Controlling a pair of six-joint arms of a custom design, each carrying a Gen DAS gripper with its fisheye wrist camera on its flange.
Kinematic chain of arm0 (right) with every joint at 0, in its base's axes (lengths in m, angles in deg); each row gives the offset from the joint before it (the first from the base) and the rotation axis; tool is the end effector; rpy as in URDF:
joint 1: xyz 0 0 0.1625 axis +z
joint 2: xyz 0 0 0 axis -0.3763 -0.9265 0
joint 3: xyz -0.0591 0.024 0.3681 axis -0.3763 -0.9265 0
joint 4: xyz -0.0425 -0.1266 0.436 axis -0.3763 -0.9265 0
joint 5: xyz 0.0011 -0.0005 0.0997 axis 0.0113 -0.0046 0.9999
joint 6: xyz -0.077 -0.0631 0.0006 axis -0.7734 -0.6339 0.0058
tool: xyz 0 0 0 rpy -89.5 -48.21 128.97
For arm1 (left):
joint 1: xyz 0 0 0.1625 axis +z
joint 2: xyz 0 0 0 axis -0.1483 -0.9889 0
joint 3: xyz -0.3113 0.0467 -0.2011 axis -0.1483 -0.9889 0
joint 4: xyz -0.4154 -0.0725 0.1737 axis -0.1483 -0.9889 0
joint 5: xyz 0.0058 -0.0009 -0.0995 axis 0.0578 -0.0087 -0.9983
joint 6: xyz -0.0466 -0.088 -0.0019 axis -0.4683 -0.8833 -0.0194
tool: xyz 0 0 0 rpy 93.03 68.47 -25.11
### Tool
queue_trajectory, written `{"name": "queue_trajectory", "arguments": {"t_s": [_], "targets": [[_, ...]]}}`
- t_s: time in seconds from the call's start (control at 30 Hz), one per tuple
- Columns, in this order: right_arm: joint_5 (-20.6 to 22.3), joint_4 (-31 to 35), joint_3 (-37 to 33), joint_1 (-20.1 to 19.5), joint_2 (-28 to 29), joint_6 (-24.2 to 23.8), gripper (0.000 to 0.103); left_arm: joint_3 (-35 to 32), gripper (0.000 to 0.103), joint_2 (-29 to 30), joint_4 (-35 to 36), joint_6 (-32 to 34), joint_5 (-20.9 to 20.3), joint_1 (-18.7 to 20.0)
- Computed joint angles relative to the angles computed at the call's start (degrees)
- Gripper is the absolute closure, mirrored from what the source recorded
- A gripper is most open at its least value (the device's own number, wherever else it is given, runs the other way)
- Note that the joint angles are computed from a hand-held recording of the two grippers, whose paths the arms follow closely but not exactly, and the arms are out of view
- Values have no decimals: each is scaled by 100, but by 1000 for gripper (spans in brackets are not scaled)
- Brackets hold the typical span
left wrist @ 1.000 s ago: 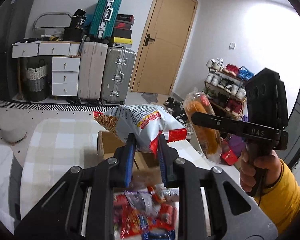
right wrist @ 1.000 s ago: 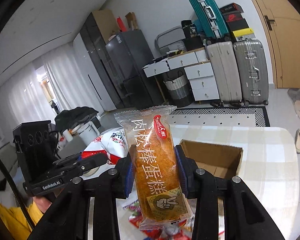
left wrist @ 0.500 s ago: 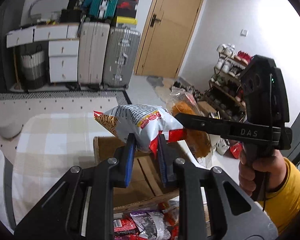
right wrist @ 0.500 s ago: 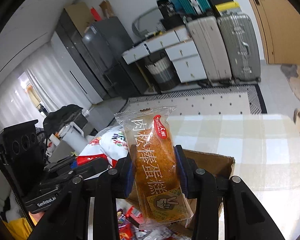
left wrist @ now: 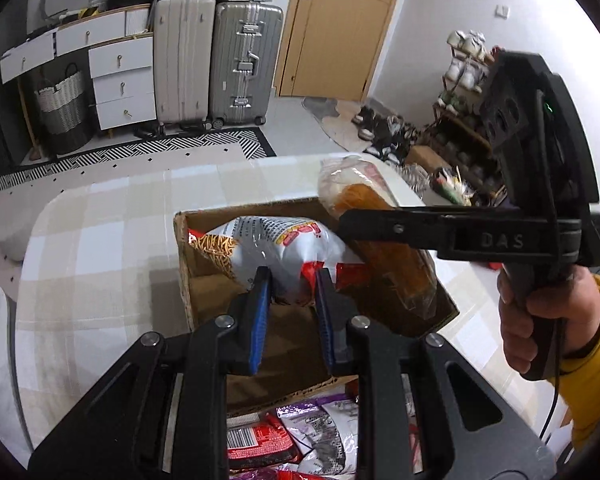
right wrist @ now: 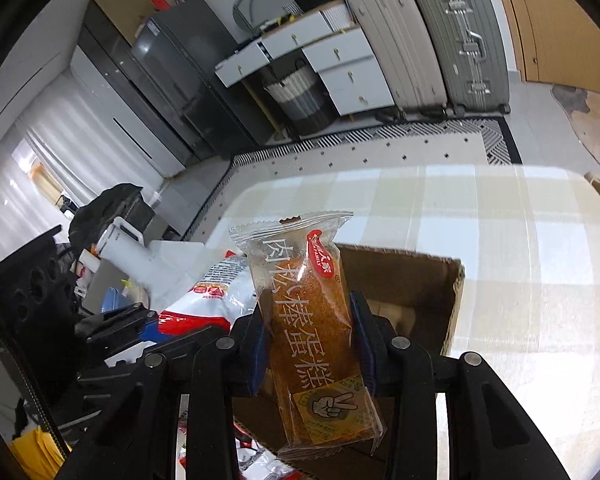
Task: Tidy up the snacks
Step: 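Lower both bags into the box and open both grippers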
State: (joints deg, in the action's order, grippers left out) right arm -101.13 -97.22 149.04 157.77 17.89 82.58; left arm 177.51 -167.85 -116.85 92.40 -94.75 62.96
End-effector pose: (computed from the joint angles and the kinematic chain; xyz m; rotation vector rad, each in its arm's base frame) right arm 0.3356 -0.2303 0.0346 0.0708 -2.6717 0.9994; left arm -0.0327 -0.3183 0.4597 1.3252 2.5721 -0.3962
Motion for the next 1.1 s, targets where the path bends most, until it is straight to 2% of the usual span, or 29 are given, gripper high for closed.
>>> {"name": "queue_trajectory", "arguments": {"t_s": [0.1,0.37,0.5,0.57,0.63,0.7,0.73,0.8,0.9,0.93,0.97,1.0,1.03,1.1], "targets": [[45,111,-19,-85,70,31,66,128,85,-13,-107,24,34,-29],[-202,631,-95,-98,186,232,66,165,87,-29,-145,93,86,136],[-471,1145,-157,-47,150,525,61,19,87,-57,-64,144,85,231],[-625,1138,-156,54,129,516,61,-16,87,-162,-4,64,117,181],[-881,1575,-232,176,53,735,61,-43,86,-271,117,-61,186,97],[-969,1542,-209,323,-25,771,61,-134,84,-383,295,-241,223,-19],[-989,1585,-218,404,-63,832,61,-188,81,-456,403,-327,267,-116],[-1084,1702,-231,624,-167,981,61,-244,62,-611,540,-501,415,-310],[-1310,2103,-348,1079,-297,1255,61,-410,52,-880,843,-826,537,-656],[-1391,2253,-396,1242,-328,1372,61,-503,51,-962,1035,-1024,621,-858],[-1458,2395,-454,1422,-358,1478,61,-569,43,-1023,1182,-1196,685,-1004],[-1511,2559,-523,1590,-385,1583,61,-668,30,-1105,1405,-1466,775,-1207],[-1558,2725,-602,1752,-390,1700,61,-758,24,-1163,1594,-1696,842,-1391],[-1672,3079,-773,2098,-396,1944,60,-985,21,-1362,2083,-2267,986,-1948]]}}
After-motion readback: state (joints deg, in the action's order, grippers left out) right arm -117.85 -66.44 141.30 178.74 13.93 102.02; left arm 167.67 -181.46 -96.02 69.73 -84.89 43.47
